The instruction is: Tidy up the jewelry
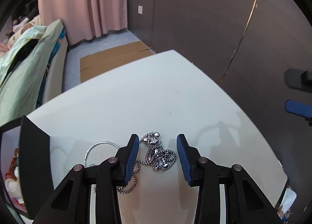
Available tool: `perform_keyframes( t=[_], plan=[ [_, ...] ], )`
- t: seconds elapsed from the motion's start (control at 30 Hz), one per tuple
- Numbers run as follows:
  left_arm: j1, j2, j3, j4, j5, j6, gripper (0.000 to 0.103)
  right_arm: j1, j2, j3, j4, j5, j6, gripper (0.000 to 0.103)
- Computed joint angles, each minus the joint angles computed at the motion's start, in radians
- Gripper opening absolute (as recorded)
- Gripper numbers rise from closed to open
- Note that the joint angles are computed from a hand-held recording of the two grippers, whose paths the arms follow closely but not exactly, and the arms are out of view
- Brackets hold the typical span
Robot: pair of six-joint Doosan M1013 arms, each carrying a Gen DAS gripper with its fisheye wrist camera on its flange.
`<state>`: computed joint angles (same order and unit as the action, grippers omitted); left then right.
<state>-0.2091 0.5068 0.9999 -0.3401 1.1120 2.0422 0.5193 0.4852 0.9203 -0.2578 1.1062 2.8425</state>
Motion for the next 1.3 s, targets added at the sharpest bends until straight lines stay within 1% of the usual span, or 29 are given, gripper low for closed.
perform_keyframes(
  t=[0.03,0.1,0.13,0.2,0.3,0.37,0.63,1.03,1.3],
  plan=[
    [-0.001,-0.006,0.012,0.006,-0.024,0.005,0.038,0.0,0.0,0.0,0.0,0.001,0.0,0.079],
    [-0.005,-0.006,0.011,0.024,-0.026,0.01,0.03,-0.001,-0.001,0.001,0.003,0.0,-0.001,0.079],
    [-0.005,-0.008,0.014,0.032,-0.029,0.017,0.029,-0.001,-0.001,0.001,0.004,0.001,-0.001,0.079],
    [-0.003,-0.012,0.021,0.038,-0.032,0.026,0.017,-0.001,0.001,-0.003,0.004,0.005,-0.003,0.079],
    [0.008,-0.006,0.008,0.008,0.005,0.024,0.016,0.002,0.005,-0.007,0.006,0.011,-0.006,0.079],
    [0.015,-0.007,0.007,-0.006,0.011,0.02,0.016,0.004,0.01,-0.013,0.007,0.017,-0.009,0.079],
    [0.038,-0.034,0.015,-0.082,-0.016,0.038,0.015,0.009,0.026,-0.034,0.014,0.043,-0.03,0.079],
    [0.101,-0.066,-0.02,-0.24,-0.054,0.062,0.015,0.019,0.062,-0.083,0.03,0.09,-0.075,0.079],
    [0.148,-0.09,-0.038,-0.342,-0.083,0.078,0.015,0.027,0.104,-0.145,0.047,0.122,-0.131,0.079]
  ],
)
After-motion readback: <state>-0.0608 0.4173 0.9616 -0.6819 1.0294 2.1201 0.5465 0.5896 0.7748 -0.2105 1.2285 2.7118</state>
